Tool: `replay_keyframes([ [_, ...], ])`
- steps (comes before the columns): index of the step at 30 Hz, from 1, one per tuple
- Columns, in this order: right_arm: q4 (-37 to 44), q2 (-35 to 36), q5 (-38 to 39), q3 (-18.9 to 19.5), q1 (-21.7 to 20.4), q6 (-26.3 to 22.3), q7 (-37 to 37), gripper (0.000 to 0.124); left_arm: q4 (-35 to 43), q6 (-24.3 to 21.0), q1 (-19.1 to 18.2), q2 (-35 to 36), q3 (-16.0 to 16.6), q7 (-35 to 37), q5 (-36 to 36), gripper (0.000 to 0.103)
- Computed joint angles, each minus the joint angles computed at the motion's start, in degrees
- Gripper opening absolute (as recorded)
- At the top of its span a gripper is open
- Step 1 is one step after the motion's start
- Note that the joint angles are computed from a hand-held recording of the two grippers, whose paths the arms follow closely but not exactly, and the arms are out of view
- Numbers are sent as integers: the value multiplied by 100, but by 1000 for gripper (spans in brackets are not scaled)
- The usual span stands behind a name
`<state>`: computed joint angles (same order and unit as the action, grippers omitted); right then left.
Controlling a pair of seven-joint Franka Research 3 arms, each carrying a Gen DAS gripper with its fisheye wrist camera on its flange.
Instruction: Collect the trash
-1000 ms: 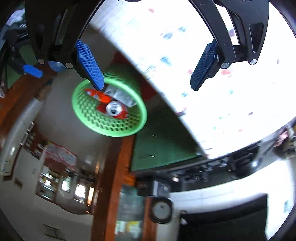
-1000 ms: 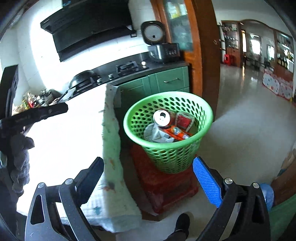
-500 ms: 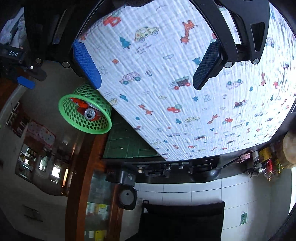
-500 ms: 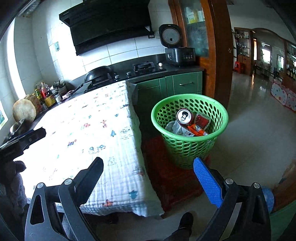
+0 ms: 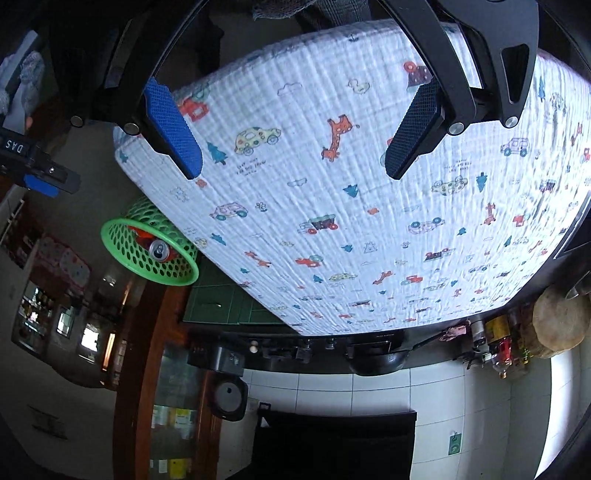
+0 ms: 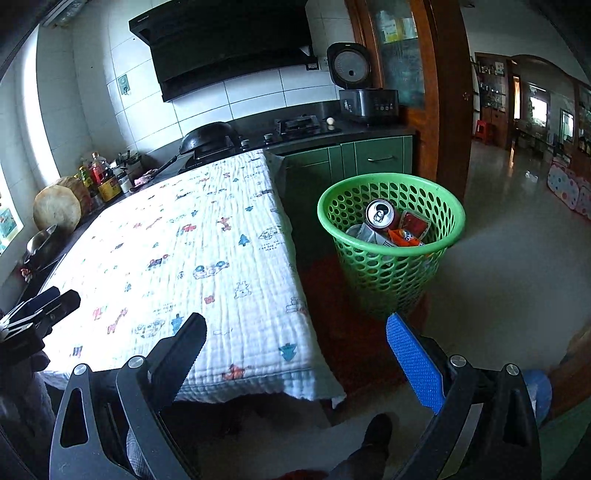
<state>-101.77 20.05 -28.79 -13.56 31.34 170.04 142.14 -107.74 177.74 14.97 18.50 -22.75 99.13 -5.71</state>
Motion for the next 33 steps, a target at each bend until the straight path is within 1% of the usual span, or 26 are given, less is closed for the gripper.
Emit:
replay_keyframes([
  [1,-40,-31,-76,-67,65,14,79,95,-90,43,66,-51,-78,47,-38,98],
  [3,-123,-86,-234,-160,150,59,242,95,-218,126,92,-139,-114,73,-46,98],
  [6,-250,-178,-464,-230,228,124,460,95,-446,320,-10,-305,16,-51,60,98],
  [8,-305,-235,-681,-284,293,109,643,95,-552,369,149,-372,-147,-32,62,98],
  [9,-323,-262,-787,-289,302,95,731,95,-605,396,152,-413,-141,-58,95,98],
  [12,-329,-317,-1058,-239,261,57,959,95,-701,449,173,-494,-128,-151,172,98],
  [13,-332,-336,-1158,-226,246,52,1058,95,-735,478,156,-523,-92,-199,205,98],
  [14,-339,-355,-1227,-188,208,53,1123,95,-761,508,46,-555,46,-304,284,98],
  [15,-334,-366,-1270,-136,161,47,1158,95,-776,521,40,-573,64,-355,326,98],
  [18,-334,-402,-1425,-9,62,13,1249,95,-828,550,186,-609,-77,-400,360,98],
  [19,-326,-405,-1463,35,33,0,1263,95,-848,562,300,-614,-205,-365,343,98],
  [22,-305,-415,-1635,110,-9,-79,1373,95,-887,584,375,-630,-303,-370,403,98],
  [26,-313,-422,-1735,226,-114,-122,1415,95,-869,562,556,-599,-548,-310,382,98],
  [30,-310,-416,-1772,313,-191,-179,1432,96,-846,519,536,-560,-584,-277,410,98],
  [33,-297,-412,-1872,327,-194,-246,1484,96,-828,483,388,-543,-459,-309,448,98],
])
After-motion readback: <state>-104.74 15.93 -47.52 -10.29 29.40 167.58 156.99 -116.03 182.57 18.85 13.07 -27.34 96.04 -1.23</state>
